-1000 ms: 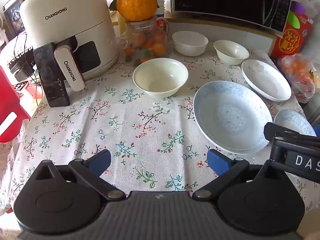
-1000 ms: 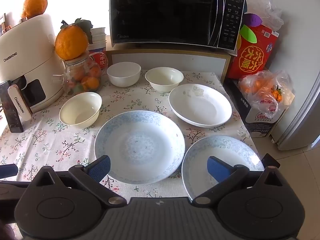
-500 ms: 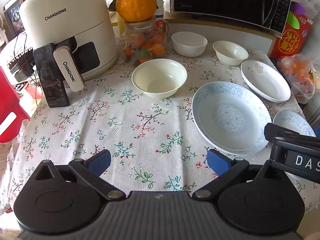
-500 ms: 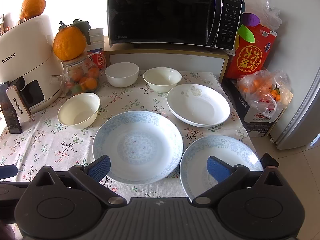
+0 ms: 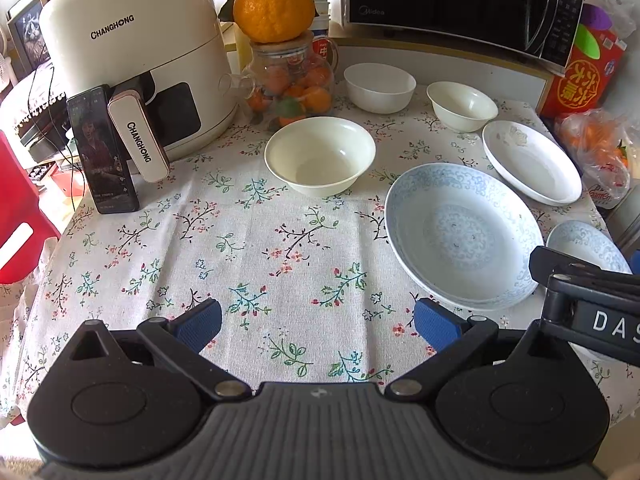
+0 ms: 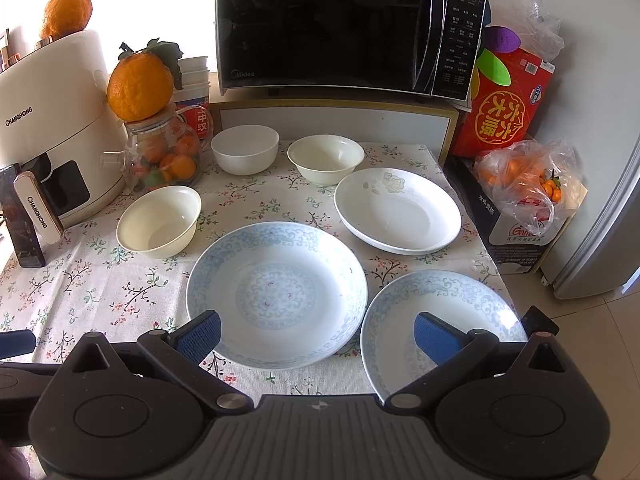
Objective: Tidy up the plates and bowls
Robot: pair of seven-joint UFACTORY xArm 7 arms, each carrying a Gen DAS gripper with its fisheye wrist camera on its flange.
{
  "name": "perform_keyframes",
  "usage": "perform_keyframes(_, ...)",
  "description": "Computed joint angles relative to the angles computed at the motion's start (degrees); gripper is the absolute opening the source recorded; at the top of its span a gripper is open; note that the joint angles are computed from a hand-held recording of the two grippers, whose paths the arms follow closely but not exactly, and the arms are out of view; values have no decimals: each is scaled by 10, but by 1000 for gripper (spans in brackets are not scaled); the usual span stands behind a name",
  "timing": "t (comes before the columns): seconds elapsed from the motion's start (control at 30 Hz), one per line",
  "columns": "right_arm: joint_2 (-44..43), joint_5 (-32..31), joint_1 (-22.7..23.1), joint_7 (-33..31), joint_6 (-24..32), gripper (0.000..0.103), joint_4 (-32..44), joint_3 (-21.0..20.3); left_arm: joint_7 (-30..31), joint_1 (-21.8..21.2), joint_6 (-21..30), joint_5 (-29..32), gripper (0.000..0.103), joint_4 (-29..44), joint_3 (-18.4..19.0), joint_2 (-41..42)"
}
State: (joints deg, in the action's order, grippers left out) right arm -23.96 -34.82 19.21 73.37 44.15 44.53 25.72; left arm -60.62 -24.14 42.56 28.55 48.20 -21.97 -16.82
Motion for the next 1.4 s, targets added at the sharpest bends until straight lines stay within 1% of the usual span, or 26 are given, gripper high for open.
perform_keyframes(1.2, 4, -2, 3, 5, 2, 99, 1, 0, 2, 3, -5, -1, 103, -6, 0, -5)
perform_keyframes(1.4, 10, -10, 2, 6, 17, 99, 7, 1, -4, 9, -31, 10, 103, -18, 3, -3)
